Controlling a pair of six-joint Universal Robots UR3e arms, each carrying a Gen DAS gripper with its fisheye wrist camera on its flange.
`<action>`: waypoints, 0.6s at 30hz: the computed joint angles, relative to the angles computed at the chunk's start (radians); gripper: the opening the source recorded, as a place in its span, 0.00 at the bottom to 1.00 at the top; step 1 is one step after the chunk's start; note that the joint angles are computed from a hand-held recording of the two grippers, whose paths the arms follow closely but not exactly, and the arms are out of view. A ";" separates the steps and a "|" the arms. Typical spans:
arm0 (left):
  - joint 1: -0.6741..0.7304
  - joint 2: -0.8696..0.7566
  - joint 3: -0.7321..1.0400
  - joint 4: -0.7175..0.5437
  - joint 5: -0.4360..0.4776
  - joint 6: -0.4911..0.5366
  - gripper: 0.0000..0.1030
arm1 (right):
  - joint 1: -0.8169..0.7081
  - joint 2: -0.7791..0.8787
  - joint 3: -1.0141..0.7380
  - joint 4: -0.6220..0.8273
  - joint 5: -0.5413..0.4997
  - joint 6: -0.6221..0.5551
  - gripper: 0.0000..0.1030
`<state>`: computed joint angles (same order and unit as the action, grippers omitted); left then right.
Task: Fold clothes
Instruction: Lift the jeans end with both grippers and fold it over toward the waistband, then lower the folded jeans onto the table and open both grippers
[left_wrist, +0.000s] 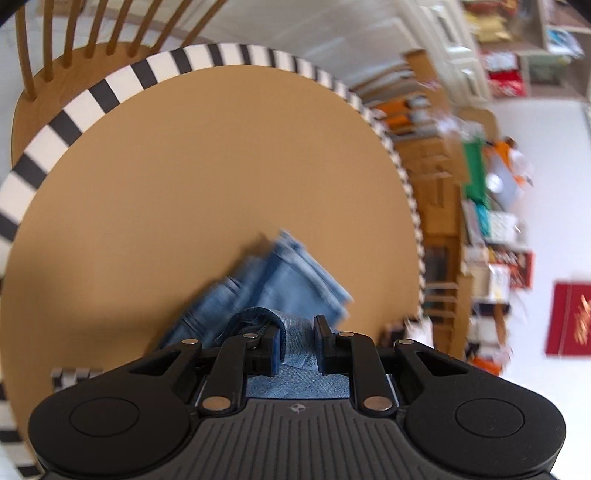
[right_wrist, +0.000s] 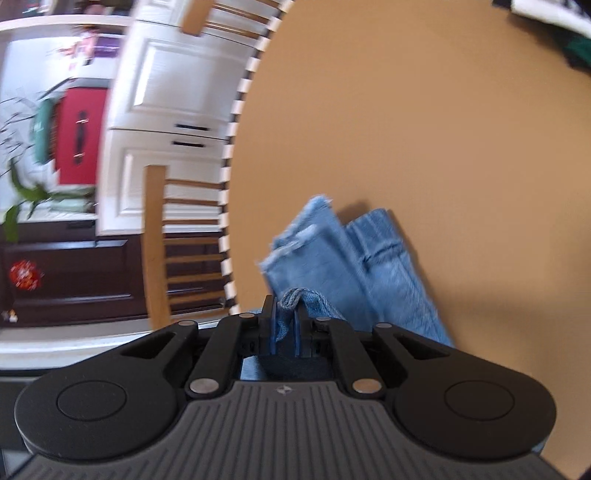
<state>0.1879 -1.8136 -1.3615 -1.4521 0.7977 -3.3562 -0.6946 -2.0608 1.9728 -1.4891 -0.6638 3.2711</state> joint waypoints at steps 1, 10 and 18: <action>-0.015 -0.050 0.020 0.041 0.004 -0.047 0.18 | 0.020 0.050 0.022 -0.086 -0.005 0.050 0.10; -0.084 -0.314 0.161 0.326 -0.051 -0.282 0.18 | -0.043 0.125 0.210 -0.376 0.083 0.206 0.20; -0.181 -0.474 0.237 0.614 0.064 -0.415 0.21 | -0.170 -0.084 0.275 -0.470 0.074 0.079 0.50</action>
